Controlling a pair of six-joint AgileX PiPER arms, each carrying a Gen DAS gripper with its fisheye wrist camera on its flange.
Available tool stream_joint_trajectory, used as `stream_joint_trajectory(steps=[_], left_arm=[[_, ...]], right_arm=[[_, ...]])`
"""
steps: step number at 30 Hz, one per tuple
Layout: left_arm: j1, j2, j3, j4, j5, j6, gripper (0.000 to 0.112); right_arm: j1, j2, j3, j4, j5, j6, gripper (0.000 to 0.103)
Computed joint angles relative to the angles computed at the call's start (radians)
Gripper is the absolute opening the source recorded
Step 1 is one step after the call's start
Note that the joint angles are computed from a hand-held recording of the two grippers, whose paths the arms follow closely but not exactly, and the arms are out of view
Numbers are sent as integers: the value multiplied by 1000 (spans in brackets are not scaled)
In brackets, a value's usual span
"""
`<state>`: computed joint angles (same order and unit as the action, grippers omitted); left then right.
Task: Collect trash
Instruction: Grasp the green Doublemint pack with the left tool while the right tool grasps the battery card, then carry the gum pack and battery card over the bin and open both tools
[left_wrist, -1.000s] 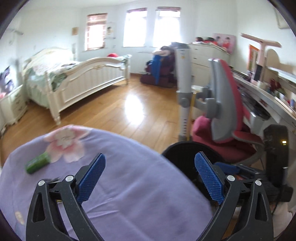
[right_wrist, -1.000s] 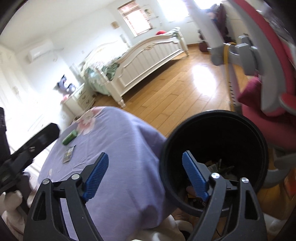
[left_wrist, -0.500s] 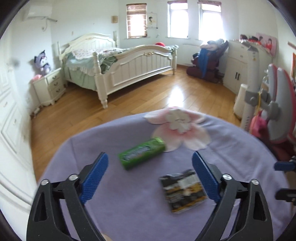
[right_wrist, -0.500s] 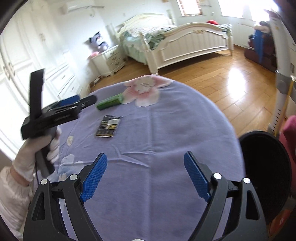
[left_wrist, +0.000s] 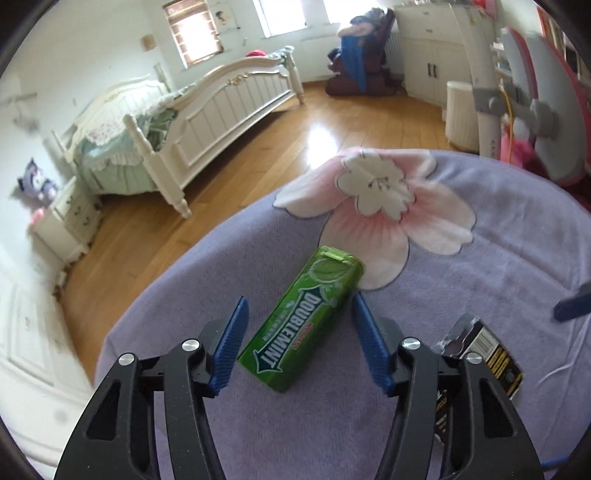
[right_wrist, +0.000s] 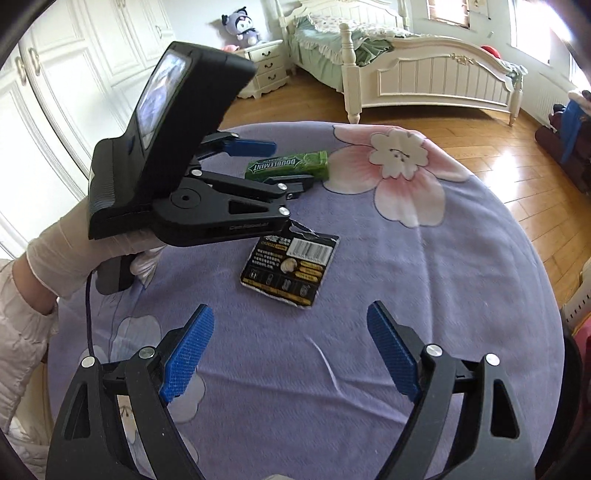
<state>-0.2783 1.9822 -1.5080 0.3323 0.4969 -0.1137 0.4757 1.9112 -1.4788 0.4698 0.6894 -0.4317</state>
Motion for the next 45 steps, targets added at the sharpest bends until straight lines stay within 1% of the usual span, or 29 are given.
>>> stream_joint_trajectory(steps=[1, 2, 4, 6, 8, 10, 11, 12, 14, 15, 18, 21, 23, 26, 29, 30, 31, 32, 36, 39, 42, 45], left_arm=[[13, 13, -24, -9, 24, 0, 47], [20, 17, -27, 15, 27, -39, 45], [35, 8, -13, -9, 17, -55, 45], [33, -1, 5, 30, 16, -110, 44], [45, -24, 38, 22, 1, -144, 40], [70, -50, 73, -10, -25, -165, 37], [81, -64, 93, 0, -35, -207, 35], [90, -73, 106, -1, -41, -223, 35], [113, -100, 143, -33, -69, -234, 34], [119, -115, 164, -50, -87, -229, 34], [126, -161, 233, -84, -127, -211, 34], [113, -222, 318, -34, -184, -279, 33], [101, -268, 373, -47, -214, -295, 33], [53, -335, 439, 48, -244, -424, 33], [-40, -396, 481, 230, -239, -643, 33], [-76, -408, 482, 310, -226, -733, 33], [-115, -414, 477, 388, -208, -822, 33], [-147, -416, 468, 425, -195, -871, 33], [-278, -369, 370, 472, -139, -942, 33], [-363, -313, 281, 468, -103, -951, 33], [-421, -251, 195, 417, -89, -918, 33], [-484, -166, 79, 353, -60, -863, 33]], right_arm=[[6, 12, -18, -9, 6, 9, 84], [16, 27, -43, -30, 9, 30, 84], [34, 42, -64, -79, 5, 66, 84], [61, 75, -112, -155, 15, 130, 84], [87, 118, -163, -215, 42, 179, 85], [123, 128, -162, -309, 6, 218, 83], [138, 124, -147, -330, -30, 212, 82], [136, 131, -153, -310, -30, 203, 81], [133, 135, -165, -306, -31, 206, 64], [125, 138, -176, -290, -21, 197, 60], [96, 122, -146, -212, -30, 135, 60], [51, 95, -104, -97, -40, 45, 60], [20, 37, -14, 5, -85, -43, 60], [-38, -44, 106, 168, -140, -201, 60], [-125, -112, 196, 365, -156, -374, 60], [-166, -146, 241, 459, -152, -453, 60], [-203, -171, 278, 534, -136, -516, 60], [-243, -184, 297, 590, -106, -560, 60], [-408, -209, 338, 739, 13, -667, 60], [-534, -208, 371, 829, 124, -719, 60], [-641, -186, 398, 889, 196, -754, 60], [-748, -164, 435, 943, 267, -786, 60]])
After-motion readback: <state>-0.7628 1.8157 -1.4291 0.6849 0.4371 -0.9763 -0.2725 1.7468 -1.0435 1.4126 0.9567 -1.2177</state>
